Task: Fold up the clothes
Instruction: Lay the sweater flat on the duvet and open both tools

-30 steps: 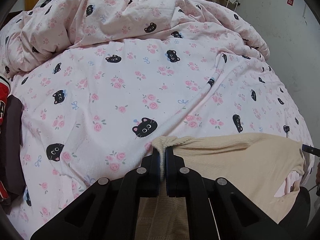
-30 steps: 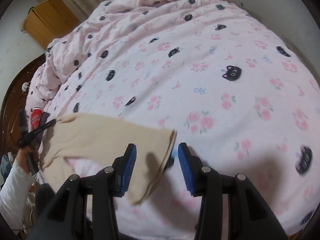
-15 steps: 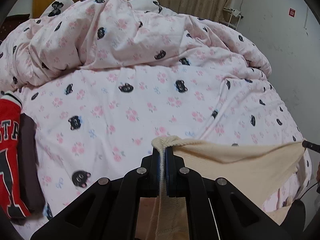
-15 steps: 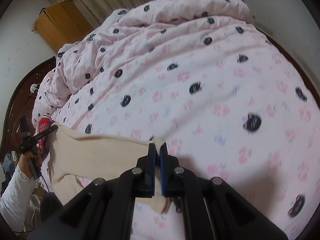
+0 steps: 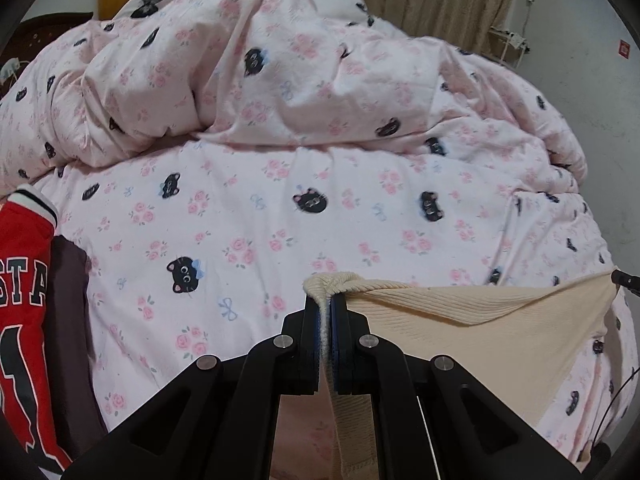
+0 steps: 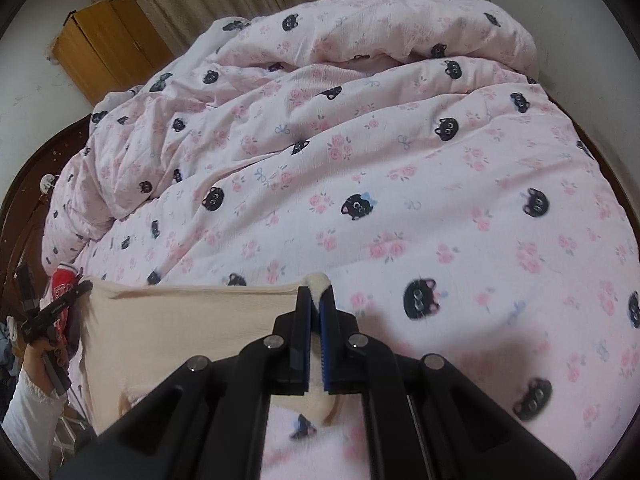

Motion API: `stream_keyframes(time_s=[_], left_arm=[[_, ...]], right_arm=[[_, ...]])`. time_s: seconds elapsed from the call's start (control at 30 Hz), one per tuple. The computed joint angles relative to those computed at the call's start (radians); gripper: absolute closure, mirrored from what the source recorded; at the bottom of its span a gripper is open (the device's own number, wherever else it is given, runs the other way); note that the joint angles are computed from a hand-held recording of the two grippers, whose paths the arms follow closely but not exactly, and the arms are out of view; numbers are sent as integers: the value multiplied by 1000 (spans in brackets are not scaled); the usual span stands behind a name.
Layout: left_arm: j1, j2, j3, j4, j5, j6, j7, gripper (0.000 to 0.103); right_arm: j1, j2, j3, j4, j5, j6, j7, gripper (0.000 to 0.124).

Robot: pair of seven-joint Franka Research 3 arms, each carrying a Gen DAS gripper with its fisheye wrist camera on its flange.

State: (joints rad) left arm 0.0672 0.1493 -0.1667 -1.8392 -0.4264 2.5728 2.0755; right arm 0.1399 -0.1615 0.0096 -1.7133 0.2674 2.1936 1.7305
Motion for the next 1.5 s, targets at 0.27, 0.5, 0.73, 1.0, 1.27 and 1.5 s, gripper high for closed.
stream_keyframes(time_s=[0.27, 0.5, 0.73, 1.0, 1.27, 1.5], left_arm=[[-3, 85, 3, 20, 138, -2, -146, 96], [23, 82, -13, 8, 135, 3, -168, 76], [68, 42, -13, -13, 14, -32, -89, 64], [80, 27, 5, -5, -140, -88, 31, 56], [99, 132, -17, 144, -158, -246, -59, 56], [126, 147, -22, 181, -258, -285, -86, 56]], right_arm=[[23, 187, 16, 139, -154, -55, 130, 120], [41, 250, 0, 188, -220, -86, 189, 116], [40, 169, -8, 99, -333, -18, 263, 76], [-2, 42, -3, -30, -284, 12, 215, 76], [-20, -27, 2, -95, -198, -24, 162, 76], [-28, -65, -2, -111, -130, -36, 116, 76]])
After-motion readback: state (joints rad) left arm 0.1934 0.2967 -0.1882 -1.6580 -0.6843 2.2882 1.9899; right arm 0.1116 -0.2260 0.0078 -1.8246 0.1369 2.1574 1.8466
